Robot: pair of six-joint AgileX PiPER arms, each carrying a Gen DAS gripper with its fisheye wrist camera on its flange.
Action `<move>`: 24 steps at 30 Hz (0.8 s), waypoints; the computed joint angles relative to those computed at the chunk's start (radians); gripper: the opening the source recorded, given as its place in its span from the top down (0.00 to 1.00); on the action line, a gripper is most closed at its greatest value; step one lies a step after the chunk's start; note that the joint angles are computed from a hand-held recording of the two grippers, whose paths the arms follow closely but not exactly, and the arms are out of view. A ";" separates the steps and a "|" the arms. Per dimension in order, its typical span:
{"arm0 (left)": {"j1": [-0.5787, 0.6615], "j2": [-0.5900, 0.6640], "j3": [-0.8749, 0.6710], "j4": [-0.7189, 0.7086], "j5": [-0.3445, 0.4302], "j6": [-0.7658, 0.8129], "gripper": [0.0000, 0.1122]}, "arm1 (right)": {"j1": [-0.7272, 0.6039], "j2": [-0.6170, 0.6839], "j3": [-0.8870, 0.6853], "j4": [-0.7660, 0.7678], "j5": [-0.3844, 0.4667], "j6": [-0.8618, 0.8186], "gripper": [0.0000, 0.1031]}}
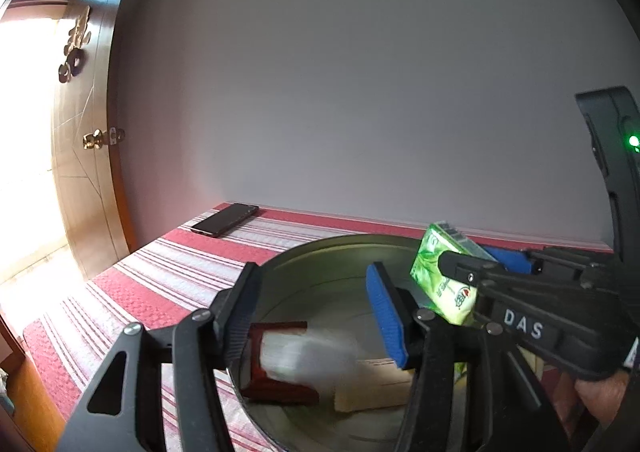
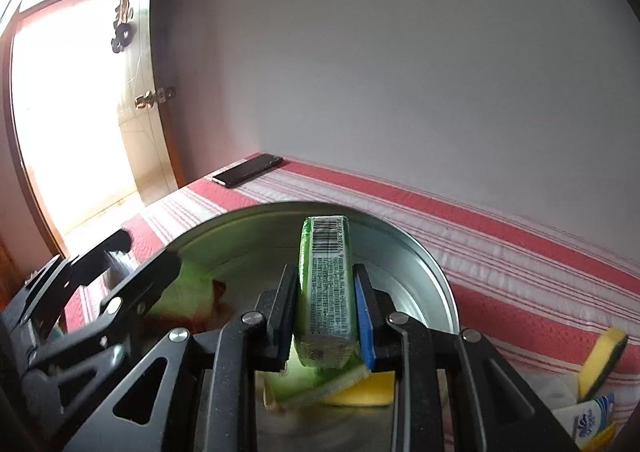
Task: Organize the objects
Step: 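Open both tools to drop the soap bar and soap box into the tin, then move both tools back to the remaining items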
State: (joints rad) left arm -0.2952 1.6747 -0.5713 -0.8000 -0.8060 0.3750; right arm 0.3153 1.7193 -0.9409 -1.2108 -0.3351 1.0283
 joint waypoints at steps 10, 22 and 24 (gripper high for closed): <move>-0.012 -0.003 0.013 -0.031 -0.038 -0.008 0.22 | -0.084 0.002 0.046 0.086 -0.102 -0.027 0.35; -0.183 0.002 0.014 -0.108 -0.131 0.045 0.09 | -0.402 -0.116 0.277 0.115 -0.312 -0.230 0.33; -0.230 0.013 0.000 -0.127 -0.140 0.067 0.09 | -0.480 -0.125 0.292 0.099 -0.340 -0.252 0.33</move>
